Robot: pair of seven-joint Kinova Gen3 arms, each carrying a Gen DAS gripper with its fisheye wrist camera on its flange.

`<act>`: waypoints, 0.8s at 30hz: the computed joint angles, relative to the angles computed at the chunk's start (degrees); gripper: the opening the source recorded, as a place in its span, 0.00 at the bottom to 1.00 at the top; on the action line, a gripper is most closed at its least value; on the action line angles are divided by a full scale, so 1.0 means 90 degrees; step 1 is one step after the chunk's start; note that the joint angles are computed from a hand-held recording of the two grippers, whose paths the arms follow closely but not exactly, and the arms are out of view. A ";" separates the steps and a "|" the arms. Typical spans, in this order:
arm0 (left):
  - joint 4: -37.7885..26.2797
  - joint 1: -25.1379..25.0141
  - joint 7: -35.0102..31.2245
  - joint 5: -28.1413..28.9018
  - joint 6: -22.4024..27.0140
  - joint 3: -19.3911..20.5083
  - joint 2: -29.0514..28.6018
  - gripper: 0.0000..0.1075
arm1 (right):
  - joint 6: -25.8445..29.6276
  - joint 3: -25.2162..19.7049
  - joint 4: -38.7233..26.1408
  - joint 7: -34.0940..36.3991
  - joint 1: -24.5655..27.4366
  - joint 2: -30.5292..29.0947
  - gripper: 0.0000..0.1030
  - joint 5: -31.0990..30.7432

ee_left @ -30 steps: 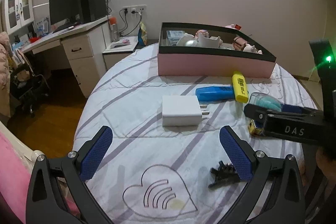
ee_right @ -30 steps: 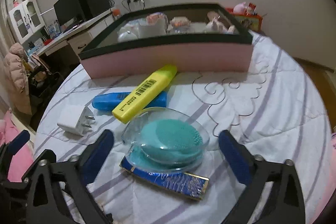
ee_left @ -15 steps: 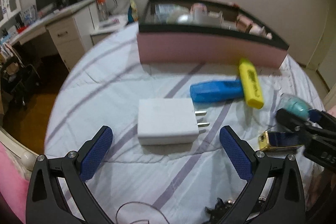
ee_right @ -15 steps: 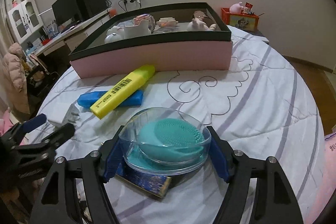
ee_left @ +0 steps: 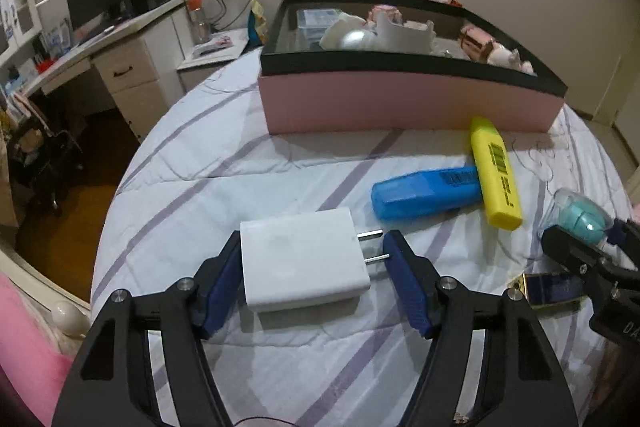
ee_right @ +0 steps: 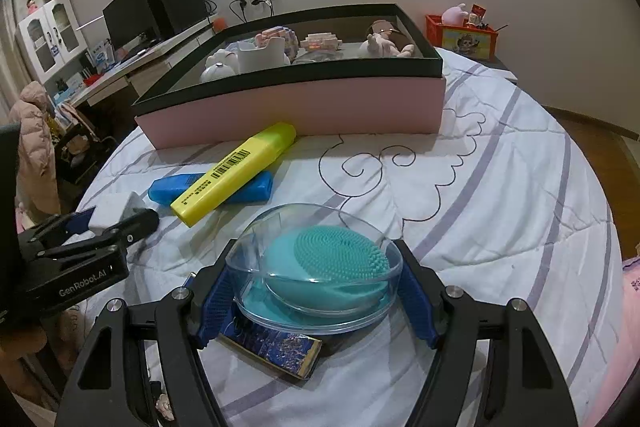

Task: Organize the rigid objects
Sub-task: 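Carry teal brush case and white charger into the pink box and open both tools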

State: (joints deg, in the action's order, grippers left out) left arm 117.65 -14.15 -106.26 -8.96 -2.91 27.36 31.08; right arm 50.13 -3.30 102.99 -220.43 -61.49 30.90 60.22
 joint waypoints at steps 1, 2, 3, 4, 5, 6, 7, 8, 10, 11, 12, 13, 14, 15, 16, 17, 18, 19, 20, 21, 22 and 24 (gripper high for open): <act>0.0024 -0.0089 0.0002 -0.0015 -0.0025 0.0084 -0.0004 0.65 | 0.0007 -0.0002 -0.0013 0.0021 0.0006 0.0008 0.72 -0.0003; 0.0059 -0.0269 0.0001 -0.0059 -0.0041 0.0258 0.0000 0.65 | 0.0045 0.0000 -0.0029 0.0034 -0.0009 0.0012 0.72 -0.0007; 0.0106 -0.0380 0.0010 -0.0085 -0.0079 0.0361 -0.0014 0.65 | 0.0085 -0.0003 -0.0038 0.0046 -0.0027 0.0010 0.72 -0.0014; 0.0182 -0.0460 0.0036 -0.0100 -0.0174 0.0420 -0.0049 0.65 | 0.0161 0.0000 -0.0059 0.0049 -0.0070 0.0015 0.72 -0.0002; 0.0288 -0.0553 0.0070 -0.0146 -0.0284 0.0491 -0.0095 0.65 | 0.0226 0.0004 -0.0070 0.0024 -0.0111 0.0018 0.72 0.0021; 0.0372 -0.0712 0.0117 -0.0243 -0.0334 0.0643 -0.0137 0.65 | 0.0315 -0.0009 -0.0101 0.0042 -0.0144 0.0020 0.72 0.0013; 0.0477 -0.0873 0.0184 -0.0334 -0.0420 0.0794 -0.0169 0.65 | 0.0390 -0.0012 -0.0114 0.0020 -0.0190 0.0015 0.72 0.0042; 0.0550 -0.1017 0.0262 -0.0447 -0.0467 0.0948 -0.0201 0.65 | 0.0472 -0.0015 -0.0122 -0.0021 -0.0239 0.0011 0.72 0.0080; 0.0700 -0.1228 0.0427 -0.0660 -0.0622 0.1146 -0.0282 0.65 | 0.0665 -0.0051 -0.0181 0.0002 -0.0306 0.0014 0.72 0.0108; 0.0763 -0.1273 0.0509 -0.0751 -0.0663 0.1189 -0.0345 0.65 | 0.0757 -0.0058 -0.0195 -0.0028 -0.0353 0.0012 0.72 0.0154; 0.0839 -0.1404 0.0610 -0.0866 -0.0719 0.1316 -0.0392 0.65 | 0.0833 -0.0068 -0.0193 -0.0078 -0.0393 0.0007 0.72 0.0205; 0.0878 -0.1498 0.0708 -0.0973 -0.0720 0.1408 -0.0425 0.65 | 0.0905 -0.0105 -0.0224 -0.0040 -0.0398 0.0001 0.72 0.0199; 0.0942 -0.1662 0.0814 -0.1108 -0.0743 0.1573 -0.0468 0.65 | 0.0993 -0.0124 -0.0246 -0.0043 -0.0432 -0.0005 0.72 0.0223; 0.1028 -0.1837 0.0926 -0.1238 -0.0820 0.1739 -0.0520 0.65 | 0.1084 -0.0136 -0.0255 -0.0080 -0.0477 -0.0012 0.72 0.0265; 0.1077 -0.1975 0.1031 -0.1364 -0.0826 0.1870 -0.0580 0.65 | 0.1163 -0.0169 -0.0288 -0.0062 -0.0496 -0.0017 0.72 0.0267; 0.1138 -0.2091 0.1129 -0.1486 -0.0874 0.1983 -0.0638 0.65 | 0.1251 -0.0191 -0.0303 -0.0082 -0.0535 -0.0032 0.72 0.0298; 0.1193 -0.2222 0.1240 -0.1605 -0.0923 0.2104 -0.0686 0.65 | 0.1368 -0.0185 -0.0320 -0.0133 -0.0611 -0.0035 0.72 0.0346; 0.1245 -0.2390 0.1368 -0.1740 -0.0944 0.2275 -0.0740 0.65 | 0.1469 -0.0232 -0.0375 -0.0081 -0.0618 -0.0043 0.72 0.0341; 0.1321 -0.2579 0.1495 -0.1882 -0.1019 0.2449 -0.0794 0.65 | 0.1595 -0.0251 -0.0420 -0.0059 -0.0672 -0.0062 0.72 0.0372; 0.1408 -0.2765 0.1643 -0.1994 -0.1141 0.2605 -0.0865 0.65 | 0.1742 -0.0266 -0.0470 -0.0048 -0.0735 -0.0070 0.72 0.0415; 0.1457 -0.2927 0.1785 -0.2125 -0.1165 0.2762 -0.0946 0.65 | 0.1846 -0.0296 -0.0518 -0.0005 -0.0763 -0.0067 0.72 0.0424; 0.1602 -0.3179 0.2063 -0.2317 -0.1417 0.2958 -0.1088 0.65 | 0.2196 -0.0317 -0.0694 0.0090 -0.0901 -0.0039 0.72 0.0483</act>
State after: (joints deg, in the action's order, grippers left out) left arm 132.06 -42.76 -87.69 -29.81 -15.66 53.99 21.29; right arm 69.89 -6.15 96.74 -219.62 -69.60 30.55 64.56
